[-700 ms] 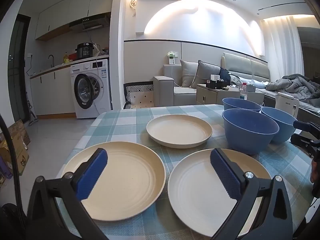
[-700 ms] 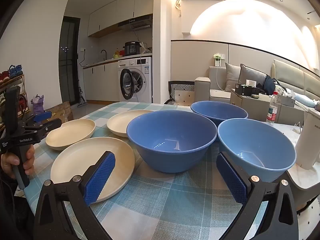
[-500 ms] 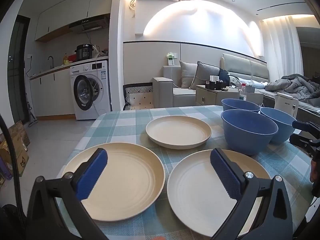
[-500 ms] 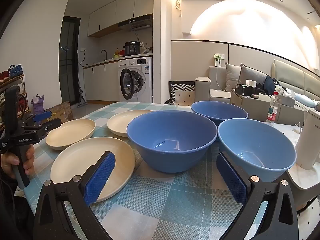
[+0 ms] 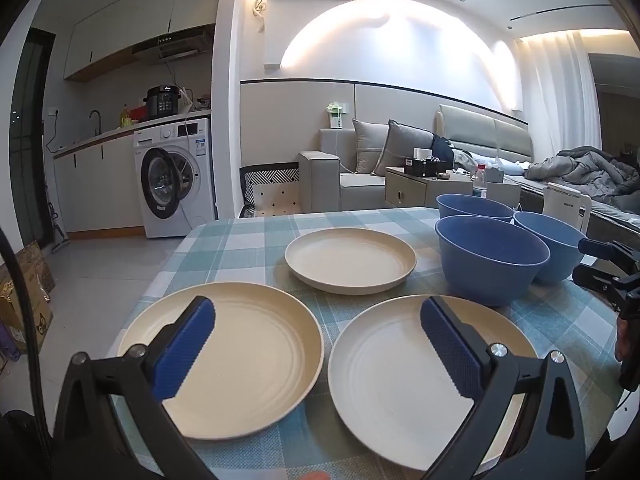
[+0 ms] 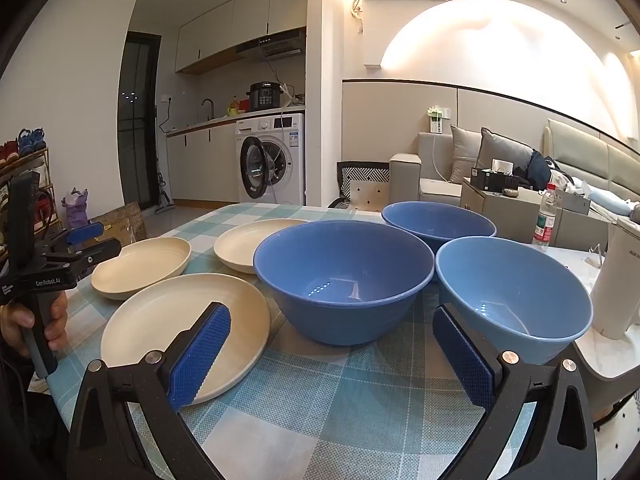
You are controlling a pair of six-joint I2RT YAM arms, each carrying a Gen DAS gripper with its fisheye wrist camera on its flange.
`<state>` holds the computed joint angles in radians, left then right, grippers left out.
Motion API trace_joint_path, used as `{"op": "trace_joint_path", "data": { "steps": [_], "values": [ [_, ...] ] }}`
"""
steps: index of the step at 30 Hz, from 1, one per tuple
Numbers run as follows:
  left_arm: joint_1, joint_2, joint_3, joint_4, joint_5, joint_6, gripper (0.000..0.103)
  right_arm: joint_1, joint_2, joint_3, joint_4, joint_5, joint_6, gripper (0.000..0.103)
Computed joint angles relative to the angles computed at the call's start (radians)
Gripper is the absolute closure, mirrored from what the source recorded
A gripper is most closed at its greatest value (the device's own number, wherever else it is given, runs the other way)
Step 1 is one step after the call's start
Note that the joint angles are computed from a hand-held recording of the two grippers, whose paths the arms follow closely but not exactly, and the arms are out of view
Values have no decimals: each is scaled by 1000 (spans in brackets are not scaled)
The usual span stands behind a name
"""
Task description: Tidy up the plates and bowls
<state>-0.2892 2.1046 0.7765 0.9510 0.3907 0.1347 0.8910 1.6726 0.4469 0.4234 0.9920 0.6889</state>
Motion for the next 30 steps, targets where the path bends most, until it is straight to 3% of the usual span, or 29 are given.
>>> {"op": "trace_joint_path", "data": {
  "steps": [30],
  "values": [
    [5, 12, 19, -20, 8, -8, 0, 1, 0, 5, -14, -1, 7, 0]
  ]
}}
